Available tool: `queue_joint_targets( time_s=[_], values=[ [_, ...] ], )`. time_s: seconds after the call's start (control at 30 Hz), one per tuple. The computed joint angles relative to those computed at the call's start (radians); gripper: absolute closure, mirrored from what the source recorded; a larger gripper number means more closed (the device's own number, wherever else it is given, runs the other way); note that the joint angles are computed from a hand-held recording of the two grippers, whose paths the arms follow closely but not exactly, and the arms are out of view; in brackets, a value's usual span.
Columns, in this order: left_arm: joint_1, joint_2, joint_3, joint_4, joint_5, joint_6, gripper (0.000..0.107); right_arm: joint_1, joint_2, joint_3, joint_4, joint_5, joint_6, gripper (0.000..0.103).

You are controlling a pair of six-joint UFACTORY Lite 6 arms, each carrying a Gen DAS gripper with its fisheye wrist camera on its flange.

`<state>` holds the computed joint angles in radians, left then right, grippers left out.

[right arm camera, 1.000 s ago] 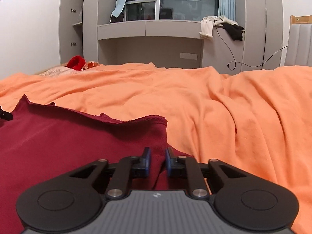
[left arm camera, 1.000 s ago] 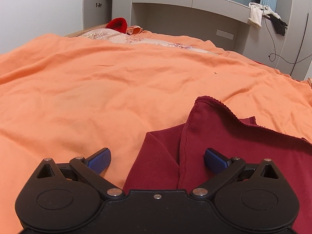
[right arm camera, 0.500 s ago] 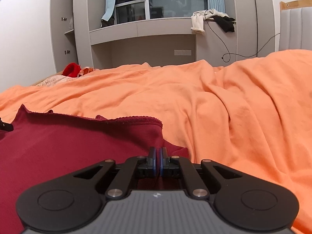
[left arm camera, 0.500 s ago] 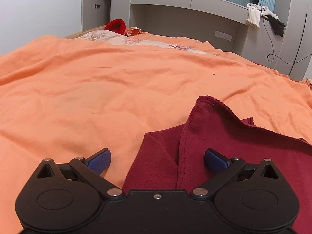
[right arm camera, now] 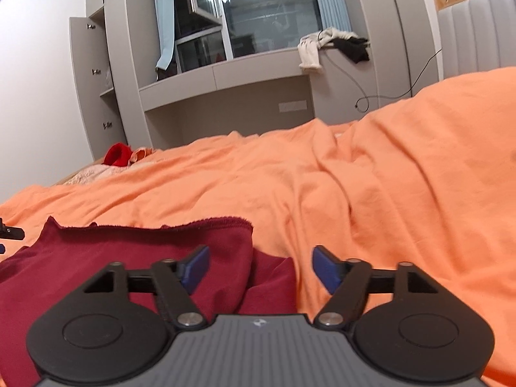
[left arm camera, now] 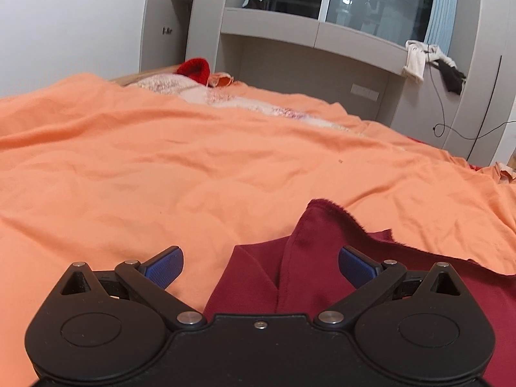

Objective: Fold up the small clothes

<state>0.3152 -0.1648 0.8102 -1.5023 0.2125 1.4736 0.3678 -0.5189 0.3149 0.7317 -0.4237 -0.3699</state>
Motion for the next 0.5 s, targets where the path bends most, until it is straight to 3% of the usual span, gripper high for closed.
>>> queue_joint_targets(
  time_s=[0.2,0.3,0.5],
  values=[
    [0.035,-0.195,-0.110,0.085,0.062,-0.053,0.005,0.158,-0.157,-0.054,0.360,-0.113,-0.303,0.000],
    [0.120,-0.273,-0.156,0.181,0.172,-0.141,0.005,0.300,-0.204,-0.069,0.534,-0.235,-0.447,0.000],
    [0.386,-0.478,-0.308,0.279,0.457,-0.168,0.005,0.630,-0.136,-0.044,0.699,-0.542,-0.541,0.000]
  ],
)
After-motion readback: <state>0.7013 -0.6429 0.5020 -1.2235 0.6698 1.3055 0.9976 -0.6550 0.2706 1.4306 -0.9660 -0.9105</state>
